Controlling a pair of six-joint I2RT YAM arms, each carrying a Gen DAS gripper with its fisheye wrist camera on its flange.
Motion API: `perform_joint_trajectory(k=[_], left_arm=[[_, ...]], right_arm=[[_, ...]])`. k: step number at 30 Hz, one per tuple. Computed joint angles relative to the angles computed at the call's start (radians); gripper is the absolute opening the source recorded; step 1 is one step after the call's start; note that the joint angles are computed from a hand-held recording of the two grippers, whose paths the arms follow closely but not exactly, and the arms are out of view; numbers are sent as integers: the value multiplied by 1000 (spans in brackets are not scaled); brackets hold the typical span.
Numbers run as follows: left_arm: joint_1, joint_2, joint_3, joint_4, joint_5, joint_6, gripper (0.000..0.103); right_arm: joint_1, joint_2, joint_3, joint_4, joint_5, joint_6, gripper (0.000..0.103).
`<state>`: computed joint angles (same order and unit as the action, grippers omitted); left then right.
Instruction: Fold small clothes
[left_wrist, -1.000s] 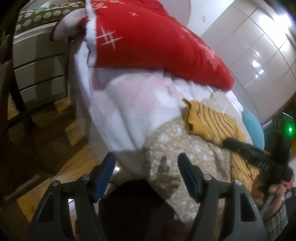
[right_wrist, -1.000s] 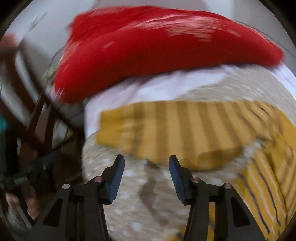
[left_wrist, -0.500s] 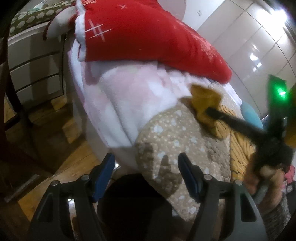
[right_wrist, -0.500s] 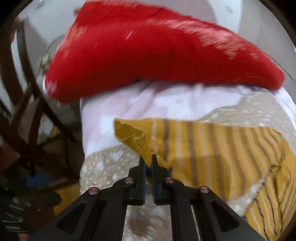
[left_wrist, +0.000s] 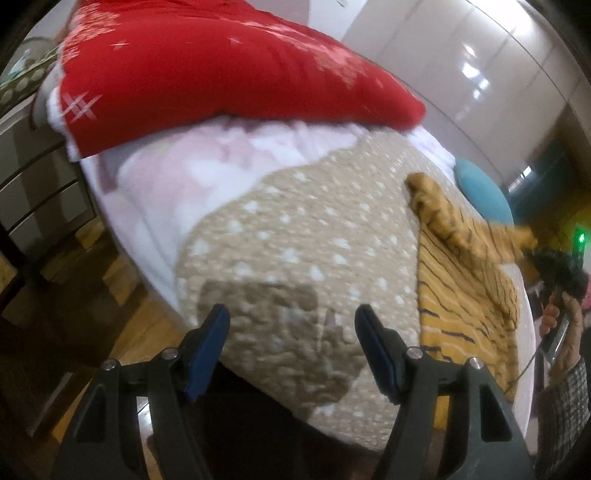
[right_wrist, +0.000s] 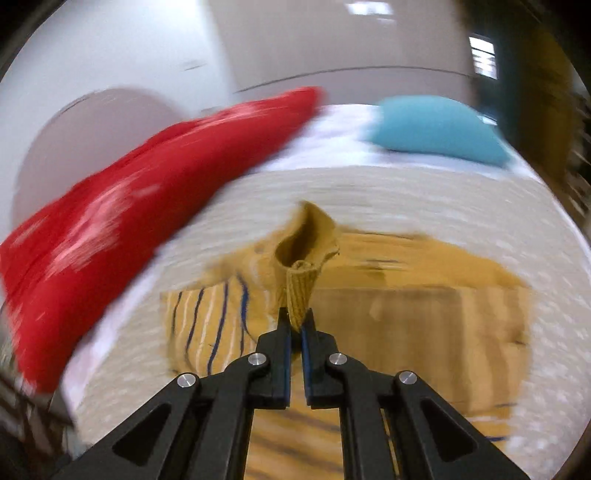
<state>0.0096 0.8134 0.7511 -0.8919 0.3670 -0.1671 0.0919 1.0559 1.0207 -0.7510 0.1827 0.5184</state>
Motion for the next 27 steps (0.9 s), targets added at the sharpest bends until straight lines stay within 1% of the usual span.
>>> perform_joint_trajectory(k=[2,5,7,9,11,12,14,15,16,18,19,21,24,25,27], left_arm=[[-89,10,3,19,-43,-46,69],[-235,28,14,47,-114,-116,69],[-318,47,30,61,-156,-147,69],[-393,73,57,69,-196,-173,69],[-440,89,78,75,-219,-181,69],[-456,96,86,77,-228,-180,71],[-490,115,95,88,-251,-177,73],[-498,127,95,94,-256,-176,73],[-508,146,95,102,-256,-174,73],[-531,181,100,117,-257,-177,73],[-540,201,106,125,-256,-175,73],[-561,243,134,139,-255,-174,73],[-593,342,227,180,-229,-176,73],[-606,405,290,190,-222,-179,73],[-629,512,404,209,-209,-177,73]], right_arm=[[-176,-51,-76,-12,-45,-55,5],[-421,-13,-138,14,-162,-164,5],[-480,20,-178,39,-213,-182,6],[-554,51,-216,65,-293,-197,8],[-615,17,-261,86,-363,-199,14],[-648,-5,-268,75,-392,-218,19],[-715,-58,-268,39,-414,-269,21],[-723,-104,-288,22,-408,-273,21],[-776,-136,-281,-13,-416,-310,21],[-874,-177,-265,-77,-424,-376,26],[-926,-194,-252,-108,-451,-411,26],[-1008,-199,-224,-148,-537,-479,26],[-938,-220,-186,-164,-578,-457,26],[-910,-224,-183,-165,-594,-447,26],[-784,-221,-199,-121,-607,-369,26]])
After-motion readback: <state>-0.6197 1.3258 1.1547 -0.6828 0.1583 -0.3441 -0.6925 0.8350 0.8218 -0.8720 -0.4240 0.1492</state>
